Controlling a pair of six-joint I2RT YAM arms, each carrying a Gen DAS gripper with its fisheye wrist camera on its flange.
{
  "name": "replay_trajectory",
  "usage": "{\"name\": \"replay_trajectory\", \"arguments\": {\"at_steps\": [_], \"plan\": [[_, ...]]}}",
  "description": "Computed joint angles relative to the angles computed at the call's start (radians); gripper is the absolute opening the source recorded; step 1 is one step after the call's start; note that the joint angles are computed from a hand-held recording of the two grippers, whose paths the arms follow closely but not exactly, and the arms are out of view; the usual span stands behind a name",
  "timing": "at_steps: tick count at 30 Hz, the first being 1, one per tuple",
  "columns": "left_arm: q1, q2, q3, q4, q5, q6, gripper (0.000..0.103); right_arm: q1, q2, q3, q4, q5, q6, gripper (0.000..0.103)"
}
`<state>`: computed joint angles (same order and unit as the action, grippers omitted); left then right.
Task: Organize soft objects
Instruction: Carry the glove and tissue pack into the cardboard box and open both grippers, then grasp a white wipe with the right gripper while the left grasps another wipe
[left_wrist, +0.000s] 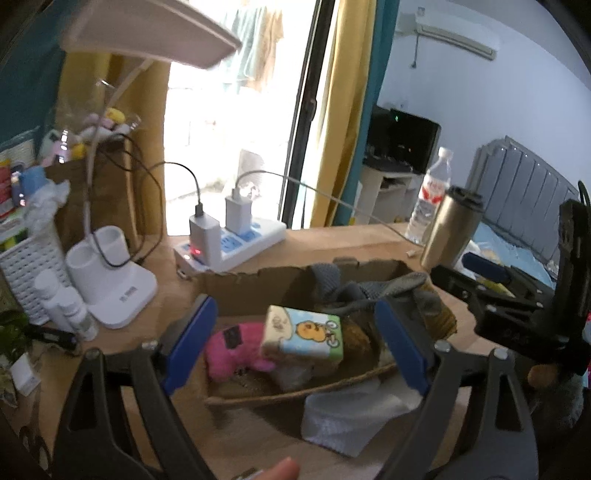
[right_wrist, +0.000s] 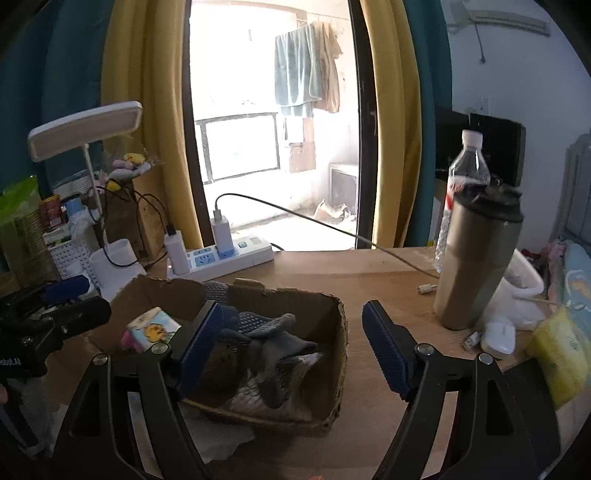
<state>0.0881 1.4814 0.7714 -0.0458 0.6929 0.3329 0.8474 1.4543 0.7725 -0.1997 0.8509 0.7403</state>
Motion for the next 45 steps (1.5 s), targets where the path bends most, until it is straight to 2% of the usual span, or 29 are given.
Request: {"name": "replay_trajectory", "arguments": {"at_steps": [2, 12, 20, 25, 38, 45], "plan": [[0.038, -0.037, -0.018, -0.014, 0.034, 0.013, 0.100, 0.035, 0.004, 0.032, -0.057, 0.026, 0.027, 0.081], [0.193, -0.154, -0.048, -0.179, 0.182, 0.142, 0.100, 0.200, 0.040, 0.135, -0.257, 0.111, 0.191, 0.081], [0.281, -0.166, -0.078, -0.262, 0.206, 0.251, 0.100, 0.266, 0.072, 0.152, -0.332, 0.107, 0.309, 0.081], [0.304, -0.161, -0.103, -0.284, 0.197, 0.307, 0.100, 0.293, 0.101, 0.162, -0.337, 0.090, 0.343, 0.081], [0.416, -0.051, -0.115, -0.360, 0.187, 0.475, 0.100, 0.277, 0.219, 0.193, -0.232, -0.035, 0.306, 0.081], [0.435, 0.029, -0.090, -0.356, 0.176, 0.476, 0.100, 0.227, 0.264, 0.197, -0.171, -0.127, 0.279, 0.081]]}}
